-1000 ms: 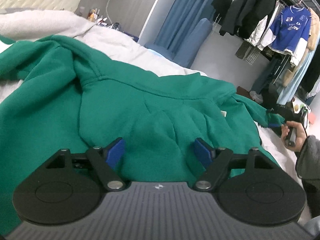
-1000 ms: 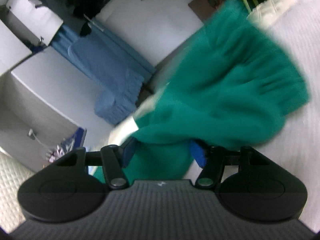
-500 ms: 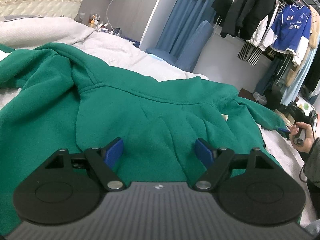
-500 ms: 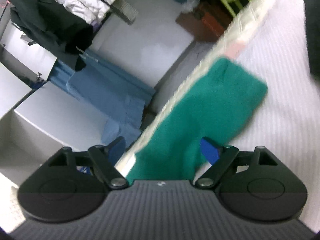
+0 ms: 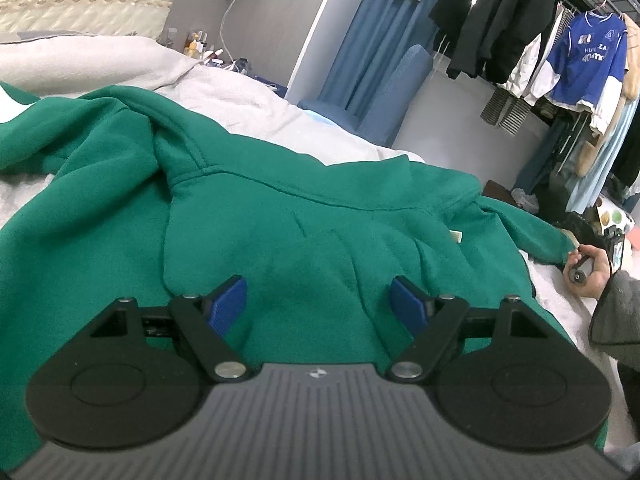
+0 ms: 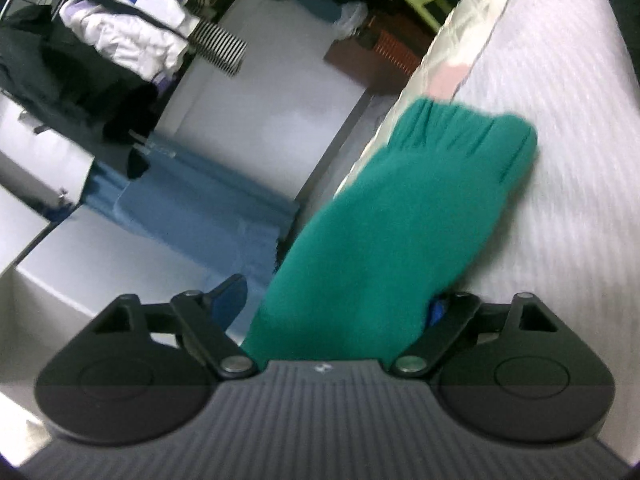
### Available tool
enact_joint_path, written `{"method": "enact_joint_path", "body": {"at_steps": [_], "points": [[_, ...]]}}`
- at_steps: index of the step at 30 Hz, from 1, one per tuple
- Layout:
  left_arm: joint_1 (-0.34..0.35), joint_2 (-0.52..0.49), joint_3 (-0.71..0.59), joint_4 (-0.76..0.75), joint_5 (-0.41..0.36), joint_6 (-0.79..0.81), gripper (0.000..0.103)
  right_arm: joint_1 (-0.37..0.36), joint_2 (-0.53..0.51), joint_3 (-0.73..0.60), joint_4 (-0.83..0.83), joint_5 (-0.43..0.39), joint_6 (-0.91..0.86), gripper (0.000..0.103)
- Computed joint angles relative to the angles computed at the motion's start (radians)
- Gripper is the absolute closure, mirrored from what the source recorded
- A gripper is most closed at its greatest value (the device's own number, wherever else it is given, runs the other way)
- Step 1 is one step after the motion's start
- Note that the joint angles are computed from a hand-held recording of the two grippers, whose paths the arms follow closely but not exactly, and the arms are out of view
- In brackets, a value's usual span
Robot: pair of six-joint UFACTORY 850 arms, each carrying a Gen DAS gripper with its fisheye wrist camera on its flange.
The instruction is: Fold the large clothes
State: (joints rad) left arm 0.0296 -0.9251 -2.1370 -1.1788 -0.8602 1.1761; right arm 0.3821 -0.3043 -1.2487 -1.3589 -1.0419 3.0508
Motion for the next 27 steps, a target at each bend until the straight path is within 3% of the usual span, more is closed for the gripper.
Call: {"method": "enact_joint_path", "body": {"at_steps": [2,4,5,6,10,17,22,27], "points": [[-0.002,-0.007,-0.008,0.000,0.002,-0.001,0.020,-0.019,0.008,0.010,0.024,-0.003,-0.024,0.031],[-0.003,-0.011,-0.015,0.003,0.002,-0.007,0.020,-0.043,0.014,0.005,0.087,0.006,-0.112,0.053],[-0.004,-0.013,-0.019,0.006,0.002,-0.012,0.020,-0.054,0.011,-0.010,0.128,0.007,-0.195,0.078],[-0.005,-0.016,-0.024,0.008,0.002,-0.017,0.020,-0.064,0.010,-0.026,0.168,0.013,-0.280,0.086],[-0.009,-0.031,-0.055,0.031,-0.001,-0.046,0.020,-0.058,0.005,-0.090,0.179,-0.073,-0.505,0.091],[-0.009,-0.047,-0.112,0.104,-0.006,-0.111,0.020,-0.008,0.028,-0.208,0.119,-0.214,-0.630,0.092],[0.004,-0.050,-0.149,0.146,-0.013,-0.165,0.020,0.062,-0.054,-0.442,0.032,-0.279,-0.854,0.092],[0.034,-0.024,-0.134,0.105,0.005,-0.155,0.020,0.150,-0.254,-0.821,-0.042,-0.285,-1.211,0.092]]}}
